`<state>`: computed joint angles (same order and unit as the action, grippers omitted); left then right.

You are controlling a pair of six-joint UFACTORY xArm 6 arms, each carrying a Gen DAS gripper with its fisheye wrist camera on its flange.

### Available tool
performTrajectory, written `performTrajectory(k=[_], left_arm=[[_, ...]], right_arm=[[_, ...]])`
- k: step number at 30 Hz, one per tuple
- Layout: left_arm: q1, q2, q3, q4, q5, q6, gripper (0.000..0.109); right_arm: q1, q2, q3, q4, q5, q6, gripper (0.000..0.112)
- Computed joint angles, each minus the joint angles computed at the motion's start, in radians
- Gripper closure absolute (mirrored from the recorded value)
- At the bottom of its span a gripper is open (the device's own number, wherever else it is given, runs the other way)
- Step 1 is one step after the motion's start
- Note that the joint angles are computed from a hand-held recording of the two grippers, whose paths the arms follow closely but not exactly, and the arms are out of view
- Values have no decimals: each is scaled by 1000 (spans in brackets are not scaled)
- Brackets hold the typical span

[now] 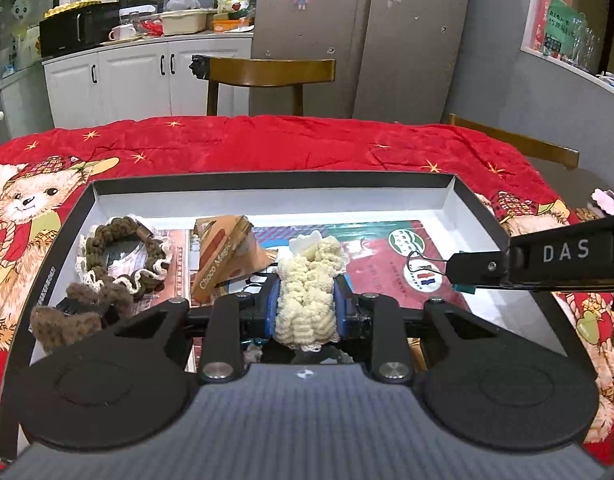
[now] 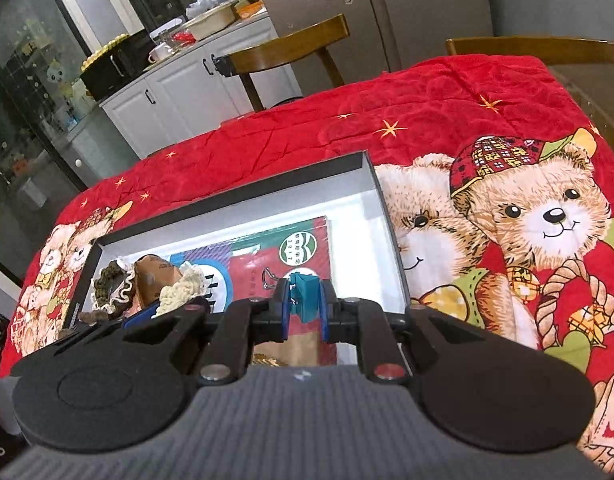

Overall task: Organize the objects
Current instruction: 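Lift and carry the cream scrunchie and binder clip over the box, then open both tools to drop the scrunchie and binder clip into the box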

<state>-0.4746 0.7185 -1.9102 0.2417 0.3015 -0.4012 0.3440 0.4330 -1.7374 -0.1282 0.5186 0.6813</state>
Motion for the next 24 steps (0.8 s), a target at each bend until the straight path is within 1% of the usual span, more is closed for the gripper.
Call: performTrajectory(k=[9,15,19,21,23,24], left_arm=[[-2,-4,7,32,-1,-18,76],[-6,-5,11,52,-2,-24,76],[-7,0,4,65,3,-27,76],[-6,0,6,73,-1,-34,76],[-7,1,3,58,5,-20,76],[-7,-2,6,38,7,-1,75]], right_arm=[[3,7,-18,24,30,-29,95],[12,8,-20,-11,41,-13,94],[15,13,-25,-27,41,-4,89],[11,11,-11,-7,13,-17,89],[9,11,-12,22,9,-39,83],[8,6,-3,34,-5,-49,76]])
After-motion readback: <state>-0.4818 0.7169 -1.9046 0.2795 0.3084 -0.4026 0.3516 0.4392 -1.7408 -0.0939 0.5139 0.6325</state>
